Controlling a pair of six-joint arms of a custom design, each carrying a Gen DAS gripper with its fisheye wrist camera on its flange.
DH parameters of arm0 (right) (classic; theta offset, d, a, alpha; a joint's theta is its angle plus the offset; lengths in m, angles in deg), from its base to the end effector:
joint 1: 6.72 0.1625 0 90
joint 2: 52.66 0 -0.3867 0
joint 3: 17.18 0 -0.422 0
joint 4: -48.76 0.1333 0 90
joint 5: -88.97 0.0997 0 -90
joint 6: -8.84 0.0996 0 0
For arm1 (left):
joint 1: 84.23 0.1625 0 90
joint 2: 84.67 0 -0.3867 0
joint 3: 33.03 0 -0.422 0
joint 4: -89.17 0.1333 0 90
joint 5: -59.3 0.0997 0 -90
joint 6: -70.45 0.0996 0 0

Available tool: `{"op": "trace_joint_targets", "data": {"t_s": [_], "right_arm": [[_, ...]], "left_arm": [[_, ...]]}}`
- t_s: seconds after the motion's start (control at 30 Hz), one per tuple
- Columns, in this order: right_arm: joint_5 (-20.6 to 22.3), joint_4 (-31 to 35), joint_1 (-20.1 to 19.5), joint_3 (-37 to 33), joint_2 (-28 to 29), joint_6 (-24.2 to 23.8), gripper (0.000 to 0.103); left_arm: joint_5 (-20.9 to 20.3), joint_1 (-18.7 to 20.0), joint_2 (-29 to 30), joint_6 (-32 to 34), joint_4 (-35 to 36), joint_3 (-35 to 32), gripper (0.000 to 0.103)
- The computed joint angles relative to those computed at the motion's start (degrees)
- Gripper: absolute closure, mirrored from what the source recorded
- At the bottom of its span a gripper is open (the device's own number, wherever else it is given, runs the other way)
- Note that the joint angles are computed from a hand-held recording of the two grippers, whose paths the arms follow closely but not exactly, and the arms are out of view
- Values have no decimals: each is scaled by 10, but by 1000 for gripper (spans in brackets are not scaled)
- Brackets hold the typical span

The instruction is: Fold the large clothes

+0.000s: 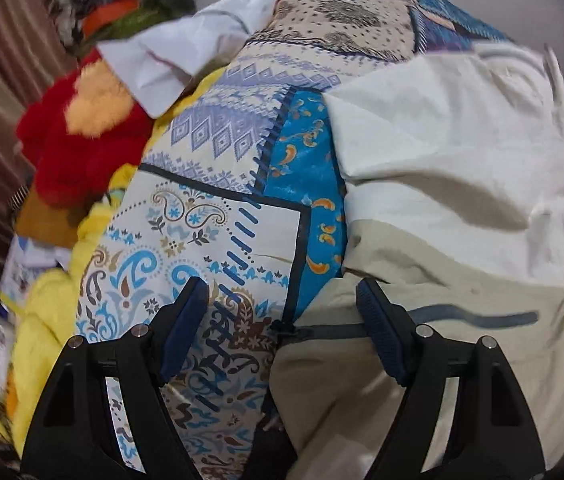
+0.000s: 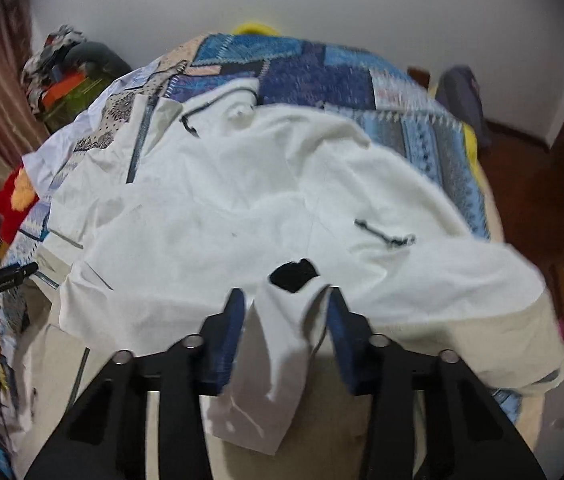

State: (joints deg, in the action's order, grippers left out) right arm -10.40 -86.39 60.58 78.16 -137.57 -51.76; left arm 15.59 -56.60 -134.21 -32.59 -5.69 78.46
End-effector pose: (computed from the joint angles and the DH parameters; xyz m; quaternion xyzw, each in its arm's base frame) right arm -0.1186 -0.5869 0.4473 0.2859 -0.9076 0.1704 0.2559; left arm -0.2997 -0.3886 -0.0368 -0.1046 0.8227 -0.2867 0.4797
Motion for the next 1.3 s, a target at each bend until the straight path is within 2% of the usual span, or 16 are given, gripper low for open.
{"op": "trace_joint_targets", "data": {"t_s": [0.1,0.2,0.33,0.4,0.53,0.67,0.77,0.9,1.0,1.1,1.13,1.17,1.23,1.27,1.3], "right_arm": [[0,-60,8,18,-11,-31,74],[-12,-106,14,19,-9,-53,74],[-43,-149,10,12,5,-71,74],[-42,-160,4,15,2,-66,74],[4,-87,0,18,-33,-39,74],[40,-45,23,41,-59,-53,73],[42,-22,47,58,-57,-57,73],[9,-31,73,83,-31,-56,70],[-50,-73,81,98,7,-61,70],[-115,-131,76,103,45,-83,70],[-124,-147,72,103,52,-95,70],[-113,-163,63,108,50,-120,70],[-101,-212,52,121,45,-165,58],[-103,-266,47,132,47,-192,34],[-99,-311,43,139,50,-215,15]], "left_arm": [[-4,-3,42,9,69,-39,25],[-11,-12,73,14,111,-59,25],[-19,-24,100,13,140,-75,23],[-27,-29,94,19,119,-67,23],[-31,-41,48,24,54,-33,23],[5,-58,-23,-21,17,4,23],[25,-44,-50,-24,22,0,23],[36,1,-18,22,71,-52,23],[32,43,13,77,60,-77,23],[41,73,35,98,38,-92,23],[45,77,36,103,26,-92,23],[54,85,39,105,21,-96,23],[68,97,44,87,35,-110,23],[72,106,42,88,26,-111,23],[73,113,40,92,10,-110,20]]}}
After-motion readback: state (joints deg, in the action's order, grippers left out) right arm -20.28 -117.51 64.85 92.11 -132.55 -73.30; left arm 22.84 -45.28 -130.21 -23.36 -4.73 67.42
